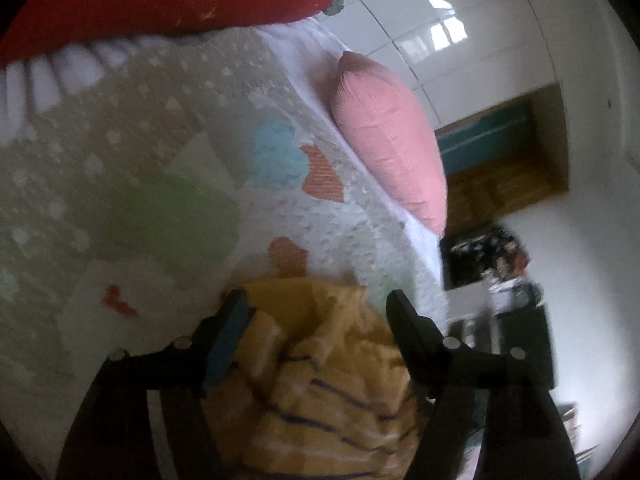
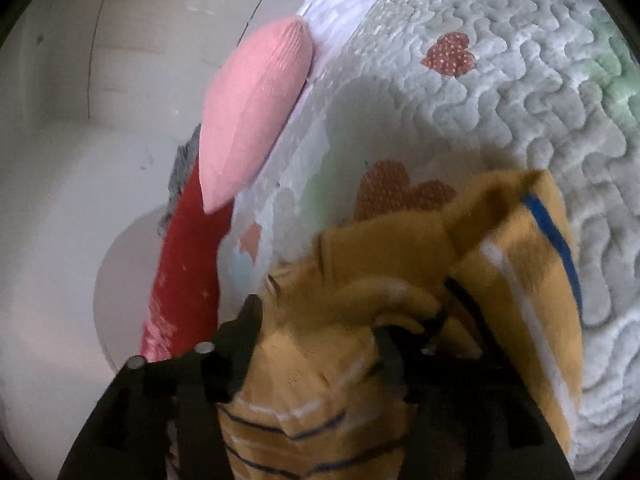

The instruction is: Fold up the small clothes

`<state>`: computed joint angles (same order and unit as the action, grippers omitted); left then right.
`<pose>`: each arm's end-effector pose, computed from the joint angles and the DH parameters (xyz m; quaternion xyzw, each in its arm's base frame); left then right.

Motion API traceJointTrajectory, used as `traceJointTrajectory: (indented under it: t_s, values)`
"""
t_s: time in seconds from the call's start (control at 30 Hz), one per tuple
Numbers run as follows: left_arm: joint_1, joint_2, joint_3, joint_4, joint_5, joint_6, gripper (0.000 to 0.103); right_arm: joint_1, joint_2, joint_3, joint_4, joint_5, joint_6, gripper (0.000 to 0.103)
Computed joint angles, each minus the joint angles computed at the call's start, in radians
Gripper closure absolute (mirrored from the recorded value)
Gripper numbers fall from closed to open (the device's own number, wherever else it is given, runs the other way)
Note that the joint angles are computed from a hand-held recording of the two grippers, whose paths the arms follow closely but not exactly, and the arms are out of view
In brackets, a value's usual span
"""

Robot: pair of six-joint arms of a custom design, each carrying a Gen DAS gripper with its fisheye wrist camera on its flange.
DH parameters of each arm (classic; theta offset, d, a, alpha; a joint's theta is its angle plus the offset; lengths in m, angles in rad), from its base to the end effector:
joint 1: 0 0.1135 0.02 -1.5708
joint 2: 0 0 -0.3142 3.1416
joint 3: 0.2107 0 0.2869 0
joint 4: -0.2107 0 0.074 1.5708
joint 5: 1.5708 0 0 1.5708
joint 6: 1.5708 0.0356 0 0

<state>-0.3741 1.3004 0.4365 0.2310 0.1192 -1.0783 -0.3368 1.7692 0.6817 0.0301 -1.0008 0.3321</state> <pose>0.2331 -0.0961 0.1772 -0.2818 0.8451 -0.3393 0.3020 0.3036 -0.0746 0.1198 0.1635 0.8416 0.4635 0.2239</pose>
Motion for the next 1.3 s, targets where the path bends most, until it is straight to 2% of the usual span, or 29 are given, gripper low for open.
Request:
traceJointTrajectory:
  t_s: [0.1,0.17,0.23,0.3,0.33,0.43,0.57,0.6,0.67,0.7,0.73,0.77,0.8,0.87,0.97,1.03,1.13,1.17,1.2,1.23,1.3]
  values:
    - [-0.080,-0.054,0.034,-0.169,-0.082,0.084,0.030,0.001,-0.034,0.007,0.031,0.019,0.057,0.028]
    - [-0.136,-0.089,0.031,-0.232,-0.126,0.104,0.029,-0.018,-0.070,0.015,-0.003,0.017,0.051,0.027]
    - [-0.200,-0.132,0.011,-0.284,-0.173,0.105,0.026,-0.069,-0.126,0.021,-0.100,-0.002,-0.028,0.025]
    - [-0.258,-0.169,-0.022,-0.308,-0.211,0.080,0.023,-0.124,-0.186,0.029,-0.244,0.014,-0.166,0.019]
    - [-0.286,-0.192,-0.044,-0.316,-0.226,0.063,0.022,-0.161,-0.221,0.032,-0.347,0.037,-0.275,0.019]
    - [-0.360,-0.215,-0.112,-0.287,-0.246,0.016,0.021,-0.262,-0.285,0.003,-0.553,0.089,-0.549,0.019]
    - [-0.436,-0.151,-0.187,-0.113,-0.221,-0.038,0.017,-0.444,-0.293,-0.079,-0.740,0.122,-0.886,0.019]
    - [-0.448,-0.118,-0.191,-0.065,-0.214,-0.044,0.017,-0.471,-0.285,-0.107,-0.748,0.125,-0.928,0.019]
    - [-0.475,-0.026,-0.175,0.001,-0.218,-0.065,0.017,-0.472,-0.275,-0.164,-0.699,0.142,-0.929,0.019]
    - [-0.492,0.006,-0.148,-0.024,-0.240,-0.079,0.022,-0.451,-0.288,-0.209,-0.625,0.151,-0.889,0.019]
    - [-0.511,0.033,-0.108,-0.083,-0.268,-0.087,0.035,-0.429,-0.323,-0.245,-0.559,0.158,-0.842,0.022]
    - [-0.516,0.040,-0.069,-0.151,-0.262,-0.074,0.075,-0.397,-0.352,-0.265,-0.526,0.166,-0.822,0.047]
    - [-0.510,0.031,-0.052,-0.189,-0.238,-0.070,0.082,-0.362,-0.331,-0.254,-0.531,0.166,-0.807,0.070]
    - [-0.547,-0.072,-0.028,-0.323,-0.291,-0.092,0.084,-0.392,-0.278,-0.201,-0.634,0.131,-0.862,0.075]
    - [-0.614,-0.222,-0.015,-0.472,-0.331,-0.143,0.087,-0.528,-0.271,-0.122,-0.888,0.101,-1.104,0.082]
    - [-0.673,-0.261,-0.006,-0.539,-0.360,-0.182,0.087,-0.654,-0.232,-0.082,-1.056,0.115,-1.308,0.083]
    - [-0.760,-0.212,-0.010,-0.576,-0.398,-0.269,0.086,-0.765,-0.179,-0.096,-1.082,0.194,-1.435,0.083]
    - [-0.768,-0.191,-0.015,-0.580,-0.403,-0.290,0.083,-0.780,-0.181,-0.117,-1.037,0.230,-1.431,0.082]
    - [-0.772,-0.181,-0.029,-0.569,-0.404,-0.314,0.073,-0.796,-0.175,-0.137,-0.993,0.261,-1.426,0.074]
    - [-0.791,-0.204,-0.061,-0.555,-0.418,-0.368,0.069,-0.828,-0.161,-0.141,-0.986,0.273,-1.437,0.070]
    - [-0.846,-0.267,-0.088,-0.586,-0.471,-0.450,0.062,-0.881,-0.154,-0.123,-1.033,0.271,-1.477,0.068]
